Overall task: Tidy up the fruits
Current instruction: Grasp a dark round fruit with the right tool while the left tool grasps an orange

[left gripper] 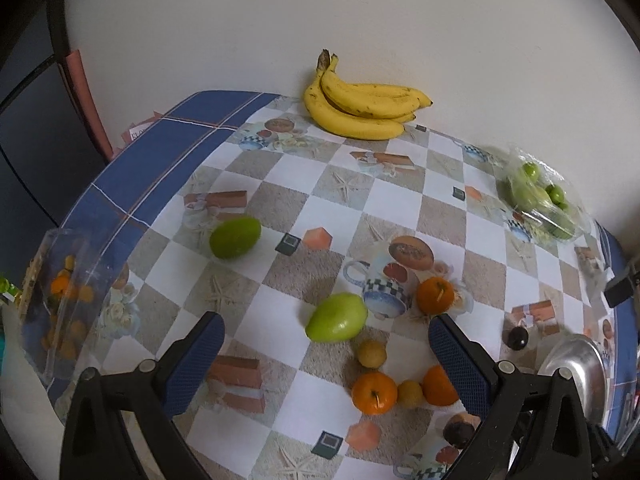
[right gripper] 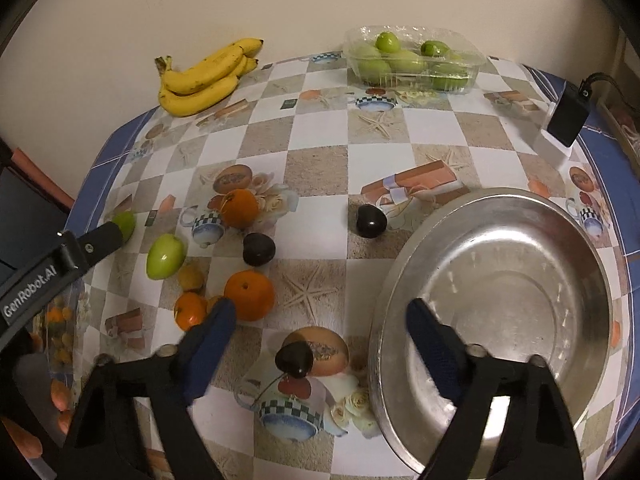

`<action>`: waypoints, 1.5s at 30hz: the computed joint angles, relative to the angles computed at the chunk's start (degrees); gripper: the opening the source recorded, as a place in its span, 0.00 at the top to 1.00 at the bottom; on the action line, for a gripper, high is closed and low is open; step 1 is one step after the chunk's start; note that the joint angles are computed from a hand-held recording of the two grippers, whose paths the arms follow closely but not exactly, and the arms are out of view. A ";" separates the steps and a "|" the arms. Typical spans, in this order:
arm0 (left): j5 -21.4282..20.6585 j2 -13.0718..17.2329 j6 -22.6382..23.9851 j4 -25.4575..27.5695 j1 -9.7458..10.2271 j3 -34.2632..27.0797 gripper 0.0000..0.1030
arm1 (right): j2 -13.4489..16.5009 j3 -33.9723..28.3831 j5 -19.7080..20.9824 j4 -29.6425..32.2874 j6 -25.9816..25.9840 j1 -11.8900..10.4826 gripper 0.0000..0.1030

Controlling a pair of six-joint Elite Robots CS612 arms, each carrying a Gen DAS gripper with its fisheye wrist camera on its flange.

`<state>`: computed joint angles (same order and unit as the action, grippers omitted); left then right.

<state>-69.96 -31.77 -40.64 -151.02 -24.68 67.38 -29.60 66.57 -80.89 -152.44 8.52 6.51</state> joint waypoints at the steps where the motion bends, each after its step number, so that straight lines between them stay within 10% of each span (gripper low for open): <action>1: -0.21 0.11 0.20 -0.02 0.09 -0.18 0.00 | 0.24 -0.42 0.01 0.39 -0.07 0.04 0.29; 12: -8.05 1.67 0.59 2.68 0.72 -2.11 0.01 | 1.25 -2.01 0.83 4.03 -0.49 0.31 0.39; 45: -20.26 3.96 -5.05 7.87 1.96 -3.80 0.45 | 2.77 -3.57 4.18 12.79 -2.05 0.77 0.64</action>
<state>-90.22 -27.81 -45.69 -143.15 -22.71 63.58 -26.84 63.00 -76.71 -139.65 6.47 7.28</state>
